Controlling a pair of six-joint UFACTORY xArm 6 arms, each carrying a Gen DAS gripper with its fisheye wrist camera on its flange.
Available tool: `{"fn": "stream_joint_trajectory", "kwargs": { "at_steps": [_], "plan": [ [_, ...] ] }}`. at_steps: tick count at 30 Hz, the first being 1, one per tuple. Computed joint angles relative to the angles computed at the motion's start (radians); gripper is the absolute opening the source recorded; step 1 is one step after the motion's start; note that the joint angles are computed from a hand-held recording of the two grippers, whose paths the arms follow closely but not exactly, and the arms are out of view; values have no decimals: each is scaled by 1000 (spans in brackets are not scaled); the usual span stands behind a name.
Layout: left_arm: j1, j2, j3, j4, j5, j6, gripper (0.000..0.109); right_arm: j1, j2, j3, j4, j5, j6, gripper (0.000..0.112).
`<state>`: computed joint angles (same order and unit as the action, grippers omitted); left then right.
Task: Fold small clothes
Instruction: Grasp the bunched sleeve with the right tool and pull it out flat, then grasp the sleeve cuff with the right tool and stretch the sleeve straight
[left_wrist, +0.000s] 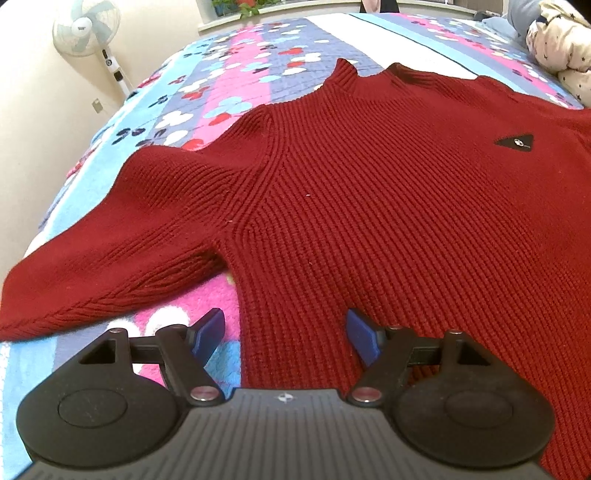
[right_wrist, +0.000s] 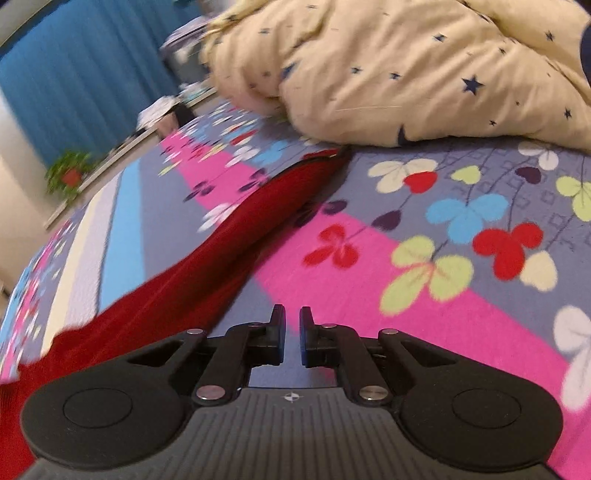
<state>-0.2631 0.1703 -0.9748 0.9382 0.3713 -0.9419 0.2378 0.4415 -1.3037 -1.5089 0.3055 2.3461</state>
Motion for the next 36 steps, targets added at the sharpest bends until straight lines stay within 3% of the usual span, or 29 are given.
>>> {"fn": "stream_joint_trajectory", "kwargs": {
  "at_steps": [3, 8, 13, 16, 18, 20, 22, 24, 26, 28, 32, 36],
  "plan": [
    [3, 11, -13, -30, -8, 41, 79, -14, 87, -97, 57, 45, -83, 11],
    [11, 18, -17, -54, -27, 74, 80, -24, 269, -340, 262, 111, -361, 11],
    [15, 26, -23, -50, -28, 58, 83, 4, 489, -723, 457, 298, -675, 11],
    [12, 24, -21, -19, -26, 42, 83, -3, 610, -934, 495, 246, -851, 12],
    [16, 25, -20, -27, -32, 46, 84, -16, 652, -991, 581, 185, -970, 21],
    [19, 25, -17, -35, -40, 52, 84, -30, 636, -951, 604, 176, -946, 26],
    [21, 23, -13, -32, -44, 50, 84, -46, 584, -854, 521, 158, -790, 36],
    [20, 19, -10, -22, -44, 43, 84, -72, 555, -779, 516, 88, -713, 43],
    [18, 19, -10, -3, -42, 29, 84, -99, 554, -744, 541, -25, -655, 43],
    [18, 20, -11, 6, -41, 24, 84, -107, 578, -761, 610, -76, -654, 44],
    [22, 20, -8, 7, -50, 24, 85, -91, 645, -859, 749, -64, -734, 45],
    [23, 21, -8, 9, -51, 24, 85, -67, 733, -1017, 868, 17, -860, 47]
  ]
}}
